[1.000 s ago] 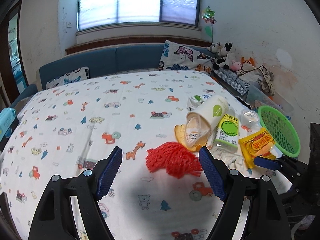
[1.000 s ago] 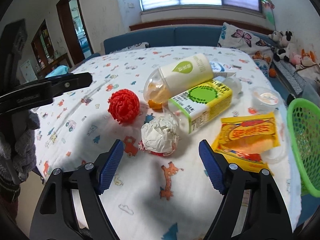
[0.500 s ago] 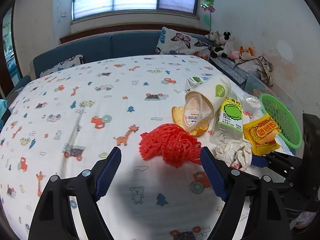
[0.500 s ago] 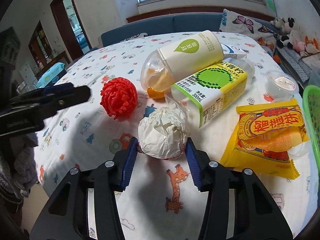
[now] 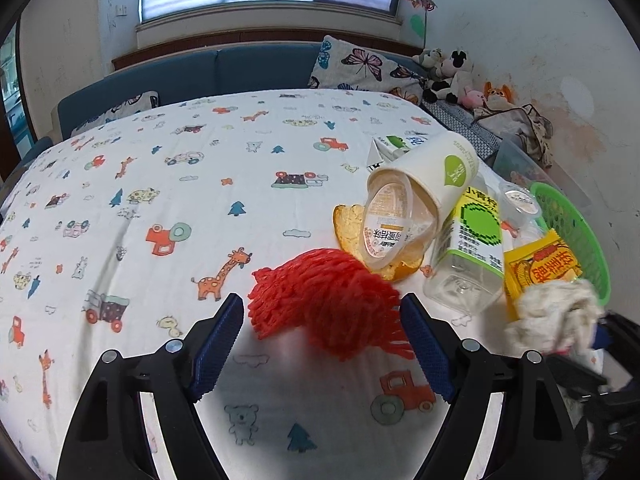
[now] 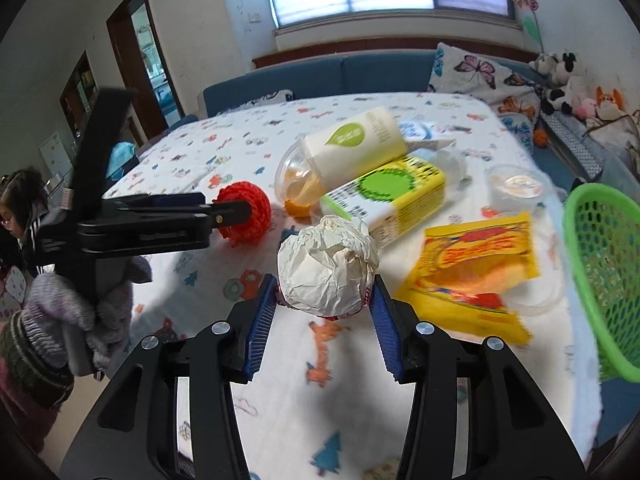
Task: Collect trash
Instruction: 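Grasp the white paper ball with the right gripper while the left gripper grasps the red net, then drop the paper ball into the basket with the right gripper while the left carries the net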
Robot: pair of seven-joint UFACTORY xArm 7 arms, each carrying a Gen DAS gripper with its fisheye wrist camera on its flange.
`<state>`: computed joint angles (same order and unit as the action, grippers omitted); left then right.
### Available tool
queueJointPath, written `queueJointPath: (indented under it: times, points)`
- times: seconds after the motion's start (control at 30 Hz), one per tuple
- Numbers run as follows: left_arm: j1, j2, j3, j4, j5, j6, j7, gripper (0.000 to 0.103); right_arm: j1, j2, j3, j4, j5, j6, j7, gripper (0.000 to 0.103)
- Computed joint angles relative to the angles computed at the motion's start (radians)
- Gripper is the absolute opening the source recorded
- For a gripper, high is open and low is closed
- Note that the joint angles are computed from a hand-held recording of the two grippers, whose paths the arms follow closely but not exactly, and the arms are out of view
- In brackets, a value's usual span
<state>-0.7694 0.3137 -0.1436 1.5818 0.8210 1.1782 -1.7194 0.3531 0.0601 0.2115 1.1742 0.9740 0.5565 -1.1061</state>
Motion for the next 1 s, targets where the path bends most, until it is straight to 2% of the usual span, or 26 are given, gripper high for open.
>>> queueJointPath:
  times: [0.33,0.6,0.87,1.0]
  points:
    - [0.015,0.021,0.012,0.004,-0.014,-0.038,0.028,0.071,-0.032,-0.044,-0.043,-0.018,0.029,-0.030,-0.038,0.048]
    - [0.005,0.019,0.019,0.000,0.009,-0.062,0.020,0.047,-0.065,-0.038,-0.062,-0.014,0.021,-0.066,-0.011,0.048]
    - [-0.008,-0.003,0.008,-0.018,0.033,-0.052,-0.012,0.037,-0.101,-0.021,-0.071,0.000,0.016,-0.103,0.013,0.048]
    - [-0.023,-0.018,-0.004,-0.012,0.055,-0.020,-0.020,0.037,-0.121,0.007,-0.074,0.024,-0.015,-0.127,0.047,0.048]
